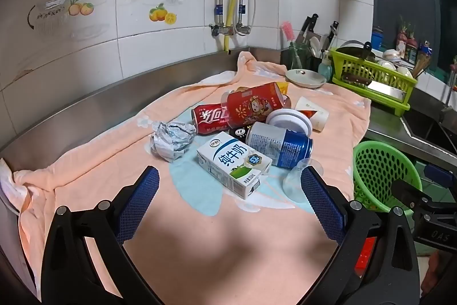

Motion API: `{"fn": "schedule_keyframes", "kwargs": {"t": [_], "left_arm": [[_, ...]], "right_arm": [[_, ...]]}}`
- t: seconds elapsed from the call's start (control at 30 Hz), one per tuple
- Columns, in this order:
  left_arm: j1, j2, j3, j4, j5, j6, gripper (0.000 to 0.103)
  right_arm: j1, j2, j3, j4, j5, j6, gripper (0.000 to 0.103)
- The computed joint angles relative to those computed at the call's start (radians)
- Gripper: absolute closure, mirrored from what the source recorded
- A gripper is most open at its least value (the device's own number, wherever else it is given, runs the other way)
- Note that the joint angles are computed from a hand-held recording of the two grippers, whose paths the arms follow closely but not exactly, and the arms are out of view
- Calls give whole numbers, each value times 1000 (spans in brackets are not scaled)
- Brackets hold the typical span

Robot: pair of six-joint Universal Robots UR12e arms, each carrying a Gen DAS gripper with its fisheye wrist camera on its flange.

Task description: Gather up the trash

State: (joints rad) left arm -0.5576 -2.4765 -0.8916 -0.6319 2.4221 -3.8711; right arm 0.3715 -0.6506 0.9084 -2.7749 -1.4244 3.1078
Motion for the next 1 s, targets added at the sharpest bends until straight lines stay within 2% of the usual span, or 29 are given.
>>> {"fn": "schedule_keyframes", "kwargs": {"t": [0.3, 0.4, 0.63, 1.0], "left_arm": [[-5, -3, 4, 25, -7, 25, 5], [2, 2, -8, 20, -30, 1, 5], [3, 11, -19, 9, -23, -29, 5], [4, 14, -18, -2, -19, -38, 5]], "right_arm": [[0, -2, 6, -9, 1, 0, 6], [-2, -2, 7, -13, 1, 2, 6], [1, 0, 5, -10, 2, 1, 6], [2, 4, 0, -7, 6, -5, 6]]}}
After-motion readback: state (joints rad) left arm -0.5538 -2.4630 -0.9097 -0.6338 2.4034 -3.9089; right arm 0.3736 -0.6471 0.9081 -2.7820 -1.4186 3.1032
